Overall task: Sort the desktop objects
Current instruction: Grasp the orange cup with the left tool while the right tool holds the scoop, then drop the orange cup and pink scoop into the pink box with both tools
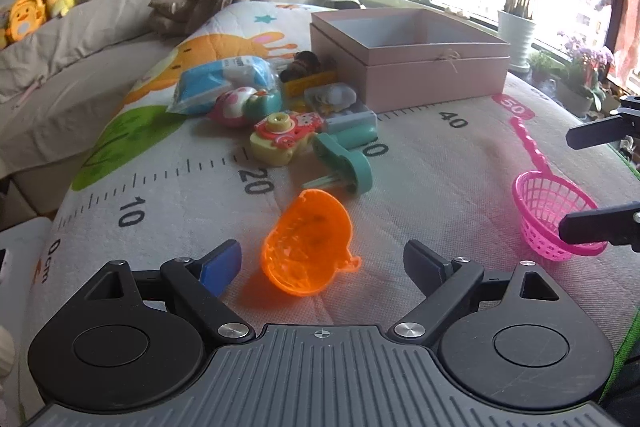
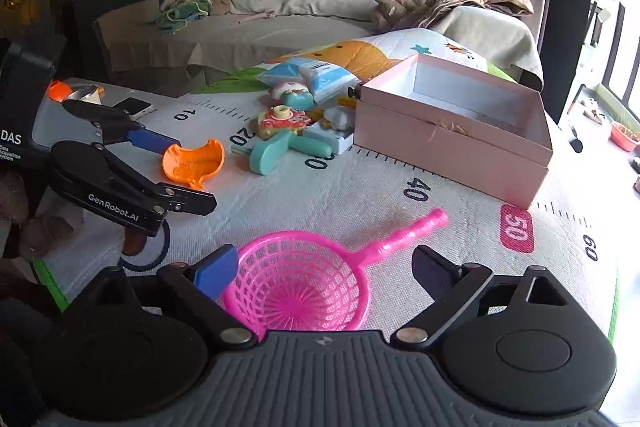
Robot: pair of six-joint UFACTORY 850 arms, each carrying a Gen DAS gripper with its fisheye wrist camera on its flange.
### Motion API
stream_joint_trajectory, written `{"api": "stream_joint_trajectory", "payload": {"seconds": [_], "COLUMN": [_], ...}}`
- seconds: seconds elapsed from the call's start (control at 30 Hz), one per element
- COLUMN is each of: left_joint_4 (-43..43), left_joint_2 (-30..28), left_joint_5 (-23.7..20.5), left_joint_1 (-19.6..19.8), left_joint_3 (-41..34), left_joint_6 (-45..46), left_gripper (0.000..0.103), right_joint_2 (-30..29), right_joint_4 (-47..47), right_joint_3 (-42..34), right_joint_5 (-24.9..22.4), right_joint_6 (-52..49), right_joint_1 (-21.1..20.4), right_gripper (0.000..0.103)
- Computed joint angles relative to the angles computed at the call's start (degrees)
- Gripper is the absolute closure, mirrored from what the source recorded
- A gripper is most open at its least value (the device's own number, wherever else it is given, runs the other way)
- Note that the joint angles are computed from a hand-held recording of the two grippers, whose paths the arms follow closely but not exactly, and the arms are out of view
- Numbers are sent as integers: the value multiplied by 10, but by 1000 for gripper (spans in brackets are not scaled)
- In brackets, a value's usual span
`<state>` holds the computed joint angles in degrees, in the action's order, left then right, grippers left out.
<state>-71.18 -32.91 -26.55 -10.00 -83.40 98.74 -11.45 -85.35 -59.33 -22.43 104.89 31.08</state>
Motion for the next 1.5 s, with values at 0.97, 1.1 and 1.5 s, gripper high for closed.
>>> {"api": "stream_joint_trajectory", "payload": {"seconds": [0.97, 1.1, 1.5], "left_joint_4": [-35, -92, -165], "left_joint_2": [17, 40, -6], "left_joint_5": [-10, -27, -92], "left_joint_1": [-4, -8, -47], "left_joint_3": [14, 31, -96], "left_joint_6": [14, 81, 131], "left_gripper": [56, 56, 56], "right_joint_2": [-24, 9, 35], "right_joint_4": [126, 34, -63], "right_joint_3": [-37, -14, -38], "right_joint_5": [29, 9, -156], "right_joint_6": [-71, -9, -41], "right_joint_1": [-10, 1, -4], "right_gripper": [21, 20, 20]}}
